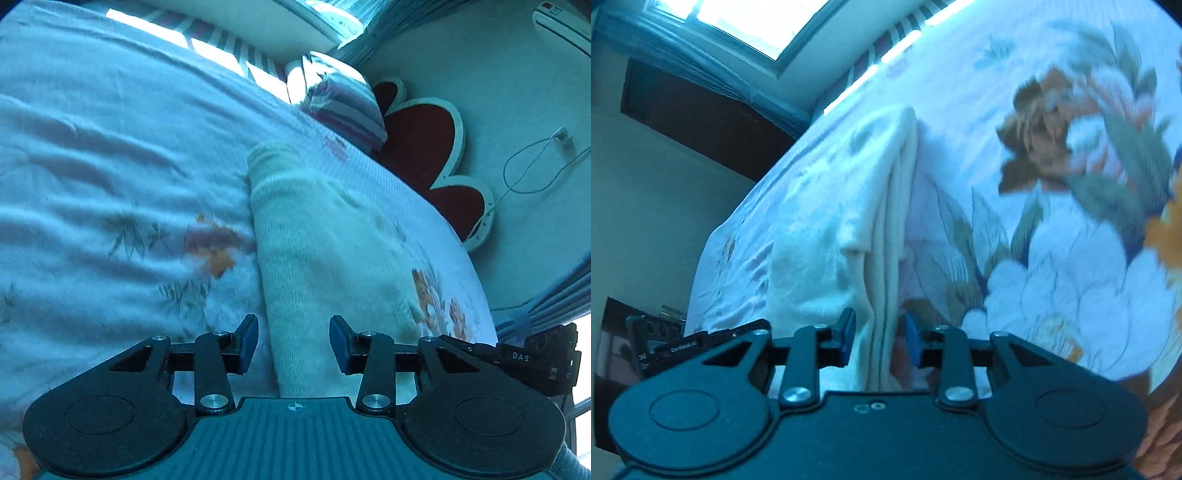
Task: Fold small clothes
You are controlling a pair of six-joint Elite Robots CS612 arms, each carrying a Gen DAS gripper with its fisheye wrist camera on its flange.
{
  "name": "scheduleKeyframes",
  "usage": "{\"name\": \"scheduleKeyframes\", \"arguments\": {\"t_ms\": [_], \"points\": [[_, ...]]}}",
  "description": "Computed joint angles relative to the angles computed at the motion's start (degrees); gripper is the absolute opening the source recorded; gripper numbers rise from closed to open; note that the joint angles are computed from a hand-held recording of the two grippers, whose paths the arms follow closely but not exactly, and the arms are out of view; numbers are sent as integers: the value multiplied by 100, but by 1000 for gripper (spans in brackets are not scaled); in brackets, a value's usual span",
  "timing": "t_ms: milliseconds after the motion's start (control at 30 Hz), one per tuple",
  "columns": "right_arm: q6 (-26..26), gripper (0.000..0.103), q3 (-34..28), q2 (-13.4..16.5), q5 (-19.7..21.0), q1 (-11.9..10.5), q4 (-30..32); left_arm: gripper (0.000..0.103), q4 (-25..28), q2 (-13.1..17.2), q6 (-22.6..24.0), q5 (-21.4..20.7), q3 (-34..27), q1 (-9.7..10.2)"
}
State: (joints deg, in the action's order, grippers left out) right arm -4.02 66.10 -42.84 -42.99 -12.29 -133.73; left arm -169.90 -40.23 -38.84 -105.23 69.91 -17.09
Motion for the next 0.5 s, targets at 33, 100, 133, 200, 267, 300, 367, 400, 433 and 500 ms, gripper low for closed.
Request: {"name": "scheduleKeyframes", "arguments": {"t_ms": [33, 100, 133, 200, 267, 300, 367, 400, 433, 500], "points": [[97, 30, -36, 25, -57, 20, -352, 45, 151, 83, -48, 210, -210, -22], [185, 30, -258, 154, -197, 104, -846, 56, 360, 274, 97, 470, -594, -48], [153, 31, -404, 236, -338, 165, -938, 58, 538, 310, 178, 611, -679, -44], [21, 31, -768, 435, -594, 268, -728, 58, 1003, 411, 210, 778, -915, -69], [-227, 31, -1039, 563, -1034, 357, -122, 61, 1004, 385, 264, 938, -871, -99], [-246, 32, -1144, 637, -1050, 374, 98, 61, 1079, 338, 331, 1035, -835, -125], [-130, 34, -1120, 626, -915, 332, 112, 61, 1056, 141, 515, 1350, -598, -199], [-109, 36, -1036, 566, -914, 314, 17, 62, 887, 11, 701, 1499, -393, -241], [-139, 36, -903, 487, -878, 292, -183, 67, 744, -102, 815, 1686, -195, -288], [-422, 40, -564, 302, -723, 239, -536, 74, 830, -226, 958, 1976, -13, -362]]}}
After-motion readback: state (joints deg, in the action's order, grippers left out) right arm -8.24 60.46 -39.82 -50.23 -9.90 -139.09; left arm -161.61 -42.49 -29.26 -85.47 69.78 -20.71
